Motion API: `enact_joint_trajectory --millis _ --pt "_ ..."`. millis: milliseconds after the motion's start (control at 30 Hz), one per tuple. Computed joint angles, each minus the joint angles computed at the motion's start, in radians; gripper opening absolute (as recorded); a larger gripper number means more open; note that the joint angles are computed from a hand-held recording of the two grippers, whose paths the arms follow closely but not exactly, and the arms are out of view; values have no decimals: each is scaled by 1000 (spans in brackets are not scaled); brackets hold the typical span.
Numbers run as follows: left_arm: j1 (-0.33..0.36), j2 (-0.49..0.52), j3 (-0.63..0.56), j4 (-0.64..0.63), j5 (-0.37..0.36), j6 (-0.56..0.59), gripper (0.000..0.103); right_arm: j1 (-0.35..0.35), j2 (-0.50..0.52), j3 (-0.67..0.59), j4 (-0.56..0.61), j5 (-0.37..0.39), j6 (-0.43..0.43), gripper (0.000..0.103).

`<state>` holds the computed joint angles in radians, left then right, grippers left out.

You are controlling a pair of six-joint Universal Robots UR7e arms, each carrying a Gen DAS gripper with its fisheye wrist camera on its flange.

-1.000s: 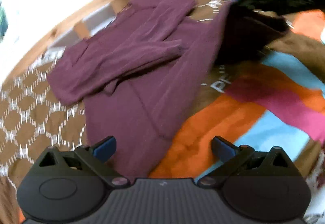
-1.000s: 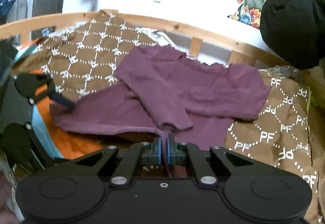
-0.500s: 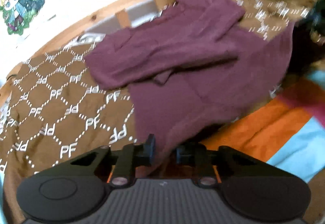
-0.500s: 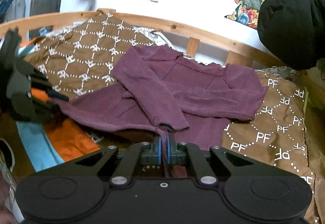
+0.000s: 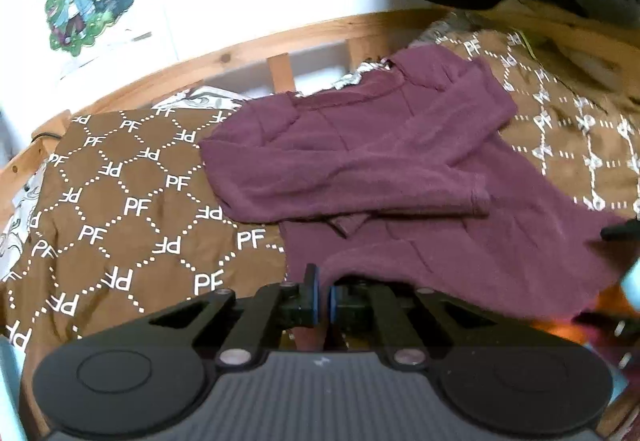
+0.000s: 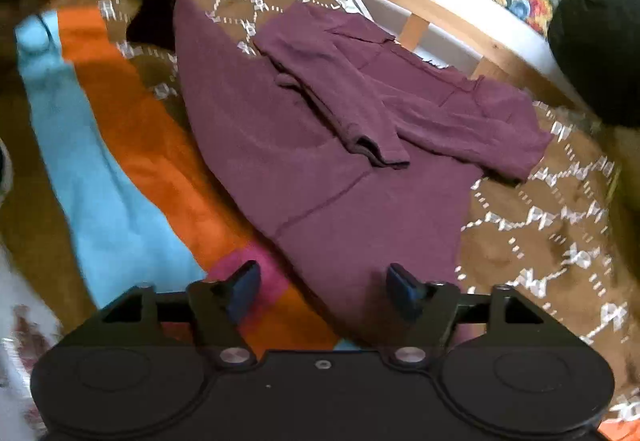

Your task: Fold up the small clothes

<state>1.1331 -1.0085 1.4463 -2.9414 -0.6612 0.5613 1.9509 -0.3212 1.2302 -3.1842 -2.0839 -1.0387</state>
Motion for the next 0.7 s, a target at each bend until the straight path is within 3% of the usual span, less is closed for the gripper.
enact_joint_trajectory --millis 167,333,467,500,533,700 --pt "-15 8 -51 25 3 -69 5 6 79 -76 -142 -56 -142 82" --pt "-25 5 -51 -53 0 -31 5 -7 83 -65 -308 -25 -245 30" --pt "-37 -15 16 -176 21 -19 5 -12 38 0 -351 -10 -293 21" --pt "-41 -23 40 -208 25 -25 5 -13 33 5 -352 -9 -288 9" --pt "-47 -28 62 -243 36 -23 5 -13 27 17 -361 -9 -279 6" --pt "-87 -76 174 -360 76 -4 5 0 -20 90 -424 36 -225 5"
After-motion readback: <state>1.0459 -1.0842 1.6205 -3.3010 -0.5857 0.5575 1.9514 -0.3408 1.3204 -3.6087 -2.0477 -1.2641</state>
